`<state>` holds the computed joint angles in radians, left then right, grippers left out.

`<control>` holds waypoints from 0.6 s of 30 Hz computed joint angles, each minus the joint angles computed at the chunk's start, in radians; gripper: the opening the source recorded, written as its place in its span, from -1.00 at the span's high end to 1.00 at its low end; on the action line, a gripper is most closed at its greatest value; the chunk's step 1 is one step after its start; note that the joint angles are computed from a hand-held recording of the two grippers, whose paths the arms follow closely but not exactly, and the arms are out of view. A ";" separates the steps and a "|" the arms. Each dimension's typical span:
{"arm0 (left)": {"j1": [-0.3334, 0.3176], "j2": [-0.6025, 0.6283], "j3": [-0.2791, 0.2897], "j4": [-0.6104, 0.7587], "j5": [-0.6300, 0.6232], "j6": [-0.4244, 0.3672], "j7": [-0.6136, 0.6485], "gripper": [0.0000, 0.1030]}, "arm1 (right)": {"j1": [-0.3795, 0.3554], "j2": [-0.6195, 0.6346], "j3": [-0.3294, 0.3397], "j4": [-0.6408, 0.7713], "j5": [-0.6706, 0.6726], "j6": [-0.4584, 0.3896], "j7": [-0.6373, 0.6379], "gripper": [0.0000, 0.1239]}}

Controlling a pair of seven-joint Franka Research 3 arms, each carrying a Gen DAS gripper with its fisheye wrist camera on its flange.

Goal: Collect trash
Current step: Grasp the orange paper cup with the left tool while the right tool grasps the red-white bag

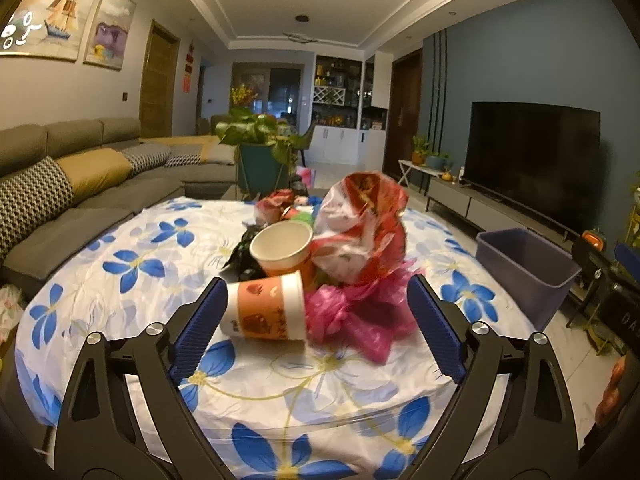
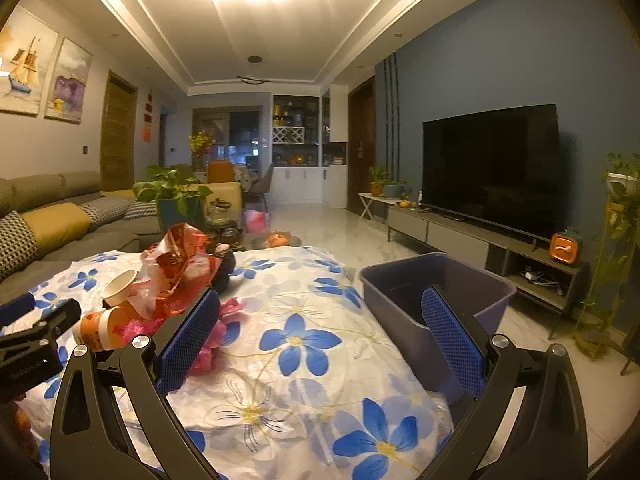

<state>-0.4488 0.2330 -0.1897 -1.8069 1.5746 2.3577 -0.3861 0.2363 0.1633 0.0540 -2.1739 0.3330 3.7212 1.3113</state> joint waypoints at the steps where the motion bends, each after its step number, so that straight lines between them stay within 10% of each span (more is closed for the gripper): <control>1: 0.004 0.002 0.002 -0.004 -0.004 0.004 0.000 -0.70 | -0.008 0.003 0.005 0.000 -0.025 0.001 0.020 -0.58; 12: 0.032 0.038 0.027 -0.002 -0.038 0.027 -0.013 -0.52 | -0.135 0.084 0.090 0.098 -0.377 -0.133 0.306 -0.38; 18: 0.032 0.085 0.046 0.051 -0.069 0.023 0.027 -0.52 | -0.292 0.158 0.252 0.196 -0.617 -0.218 0.453 -0.04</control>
<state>-0.4171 0.3184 -0.1437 -1.7555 1.5060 2.3806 -0.3590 -0.0555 0.3215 0.3056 -1.9774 -0.2836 3.5031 1.7645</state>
